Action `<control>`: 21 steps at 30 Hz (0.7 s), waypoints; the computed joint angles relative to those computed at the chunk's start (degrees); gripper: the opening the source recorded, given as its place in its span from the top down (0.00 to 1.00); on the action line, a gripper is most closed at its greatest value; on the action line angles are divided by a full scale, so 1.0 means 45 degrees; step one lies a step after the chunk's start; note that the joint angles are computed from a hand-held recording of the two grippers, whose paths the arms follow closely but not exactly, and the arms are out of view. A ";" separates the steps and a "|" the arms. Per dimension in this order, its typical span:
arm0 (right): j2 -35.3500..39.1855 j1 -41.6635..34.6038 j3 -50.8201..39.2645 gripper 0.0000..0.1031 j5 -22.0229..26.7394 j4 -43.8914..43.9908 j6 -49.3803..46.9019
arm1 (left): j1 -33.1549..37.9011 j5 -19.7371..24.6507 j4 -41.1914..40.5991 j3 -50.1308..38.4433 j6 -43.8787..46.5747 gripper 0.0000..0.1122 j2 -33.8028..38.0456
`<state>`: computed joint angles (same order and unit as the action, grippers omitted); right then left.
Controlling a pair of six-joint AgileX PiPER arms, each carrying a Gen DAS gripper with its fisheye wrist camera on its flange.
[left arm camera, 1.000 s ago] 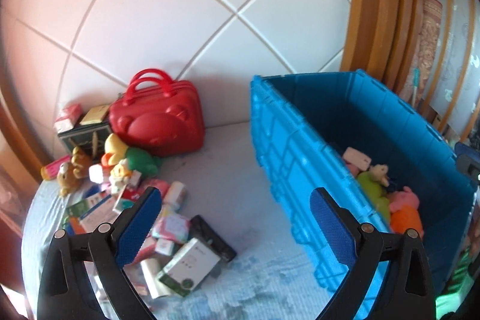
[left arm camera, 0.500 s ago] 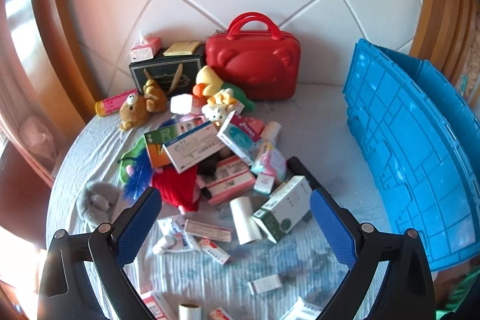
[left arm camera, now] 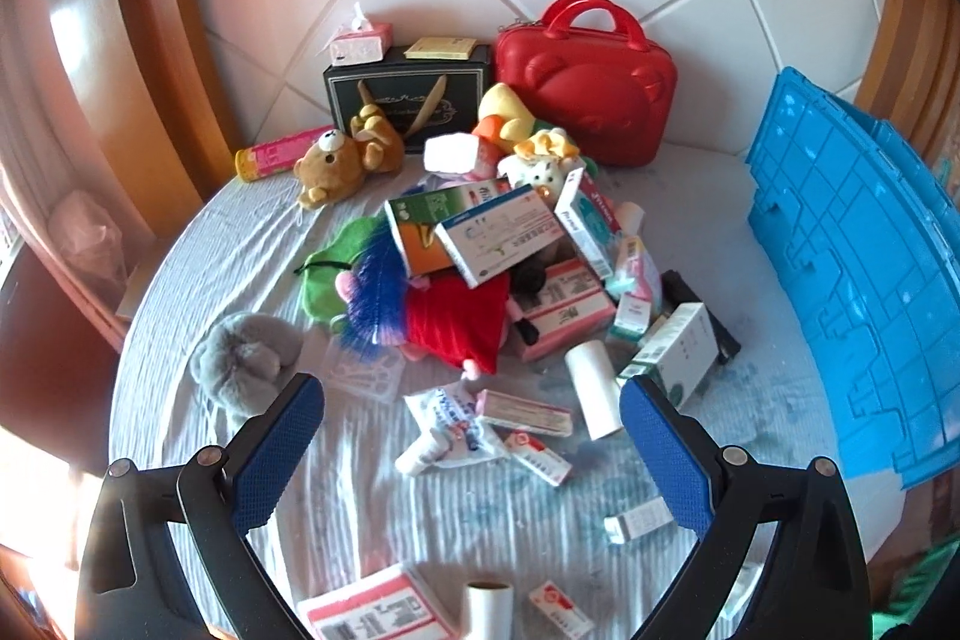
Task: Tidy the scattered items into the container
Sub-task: 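Withdraw both tools from the blue box back over the pile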
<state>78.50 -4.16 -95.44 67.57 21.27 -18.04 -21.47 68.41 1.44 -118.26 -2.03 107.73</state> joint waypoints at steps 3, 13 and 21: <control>-0.0220 0.1431 0.0956 0.00 -0.0634 -0.1054 0.1090 | 0.0677 -0.0595 -0.0390 0.1239 0.0608 0.11 -0.0288; -0.0443 0.5579 0.5842 0.00 -0.3700 -0.3919 0.4783 | 0.1984 -0.2892 -0.1513 0.4963 0.2776 0.11 -0.0130; 0.0873 0.7258 0.9117 0.00 -0.6316 -0.5504 0.7272 | 0.2291 -0.4688 -0.2149 0.6031 0.4192 0.14 0.1743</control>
